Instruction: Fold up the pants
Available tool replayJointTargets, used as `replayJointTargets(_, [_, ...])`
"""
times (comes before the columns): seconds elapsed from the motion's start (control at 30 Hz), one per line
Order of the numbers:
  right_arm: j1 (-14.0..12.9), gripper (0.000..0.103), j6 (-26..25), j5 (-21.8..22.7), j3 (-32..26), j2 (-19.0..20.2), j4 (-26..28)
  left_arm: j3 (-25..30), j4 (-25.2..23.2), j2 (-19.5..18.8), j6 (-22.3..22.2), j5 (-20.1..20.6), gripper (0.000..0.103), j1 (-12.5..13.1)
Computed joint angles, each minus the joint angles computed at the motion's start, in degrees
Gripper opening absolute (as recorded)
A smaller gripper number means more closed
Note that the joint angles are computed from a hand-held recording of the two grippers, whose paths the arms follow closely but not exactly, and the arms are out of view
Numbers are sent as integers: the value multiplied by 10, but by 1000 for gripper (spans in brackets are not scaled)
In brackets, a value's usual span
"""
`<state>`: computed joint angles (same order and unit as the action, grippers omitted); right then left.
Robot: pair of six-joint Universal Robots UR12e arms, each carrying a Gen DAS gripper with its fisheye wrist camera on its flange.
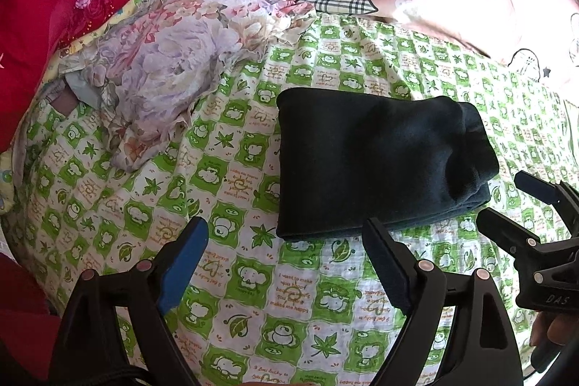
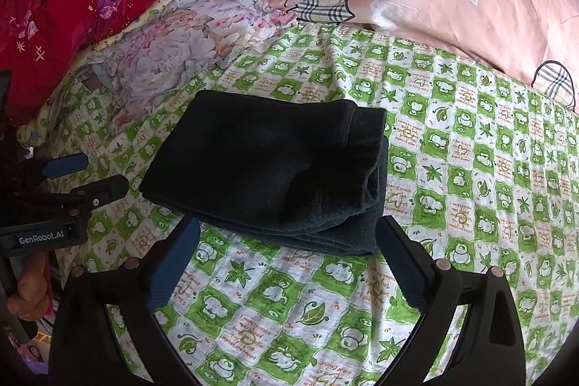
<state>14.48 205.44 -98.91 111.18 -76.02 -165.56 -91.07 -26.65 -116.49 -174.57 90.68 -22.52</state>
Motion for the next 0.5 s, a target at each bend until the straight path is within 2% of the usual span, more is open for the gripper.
replayJointTargets(0.5, [0, 98, -5, 4, -5, 7, 12, 2, -7, -7, 1, 6, 89, -1])
